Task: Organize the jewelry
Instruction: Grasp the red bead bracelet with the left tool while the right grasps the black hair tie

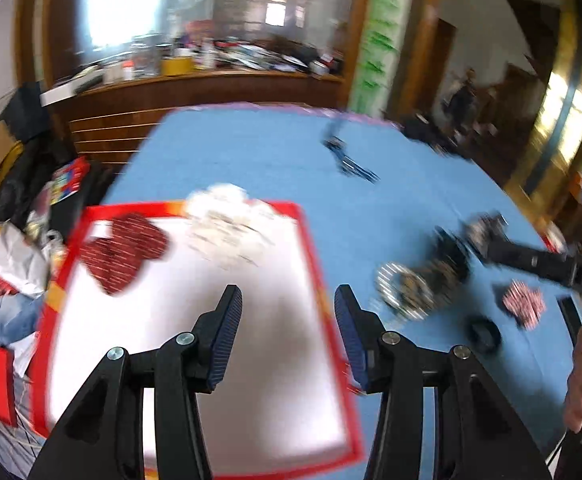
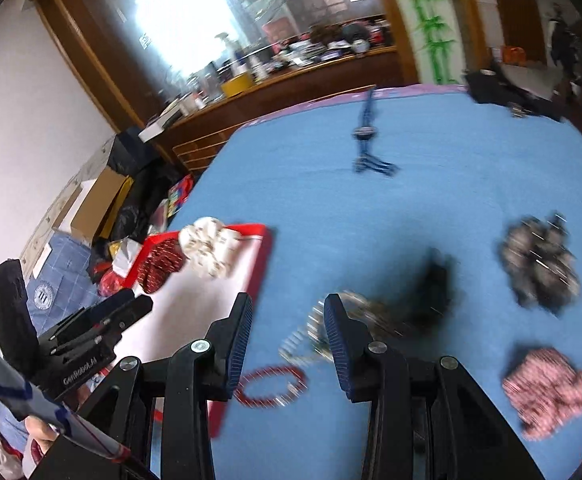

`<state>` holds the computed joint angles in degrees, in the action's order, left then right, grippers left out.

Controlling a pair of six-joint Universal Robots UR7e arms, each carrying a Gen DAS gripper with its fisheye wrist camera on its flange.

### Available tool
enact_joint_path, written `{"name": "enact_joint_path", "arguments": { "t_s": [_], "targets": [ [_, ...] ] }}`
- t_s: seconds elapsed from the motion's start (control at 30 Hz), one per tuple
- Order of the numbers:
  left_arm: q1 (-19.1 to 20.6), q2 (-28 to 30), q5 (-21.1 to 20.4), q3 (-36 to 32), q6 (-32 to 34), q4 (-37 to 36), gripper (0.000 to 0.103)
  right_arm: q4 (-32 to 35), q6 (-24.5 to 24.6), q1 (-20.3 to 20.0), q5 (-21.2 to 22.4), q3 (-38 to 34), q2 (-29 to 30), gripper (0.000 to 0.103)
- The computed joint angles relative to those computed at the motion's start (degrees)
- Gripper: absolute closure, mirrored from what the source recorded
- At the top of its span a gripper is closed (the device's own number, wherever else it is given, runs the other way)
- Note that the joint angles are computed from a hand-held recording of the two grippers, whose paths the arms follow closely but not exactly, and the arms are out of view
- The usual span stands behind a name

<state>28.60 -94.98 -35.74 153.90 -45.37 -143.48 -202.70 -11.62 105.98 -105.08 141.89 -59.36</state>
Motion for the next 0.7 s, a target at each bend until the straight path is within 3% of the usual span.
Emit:
{"name": "enact_joint_path", "arguments": {
  "t_s": [0.13, 0.27, 0.4, 0.5, 0.57, 0.7],
  "targets": [
    [-2.01, 8.70, -6.51, 0.23, 3.36, -7.25, 0.056, -4.81, -1.77, -3.56, 0.69, 5.98, -4.33, 0.057],
    [-2.69, 17.45, -10.01, -1.41, 5.33, -8.42, 0.057, -6.68, -2.89, -8.55, 2.85, 10.48, -9.15, 0.057],
    [-2.01, 22.25, -10.73, -2.37, 5.19, -8.71, 0.058, -7.03, -4.75, -12.49, 4.62, 13.41, -13.35, 0.057],
    [-0.58, 23.96, -10.15, -3.10, 4.98, -7.88, 0.066, -6.18, -6.12, -14.84, 5.85, 14.60, -15.27, 0.057],
    [0.54, 25.17, -10.30, -3.71, 5.36, -8.19, 0.073, -5.63, -6.25, -15.55, 6.27, 15.03, -15.64, 0.057],
    [0.35, 27.61, -8.40, -4.43, 4.36, -8.28, 0.076, -5.36, -7.08, -17.09, 7.51, 15.74, -15.44, 0.057]
  ]
}}
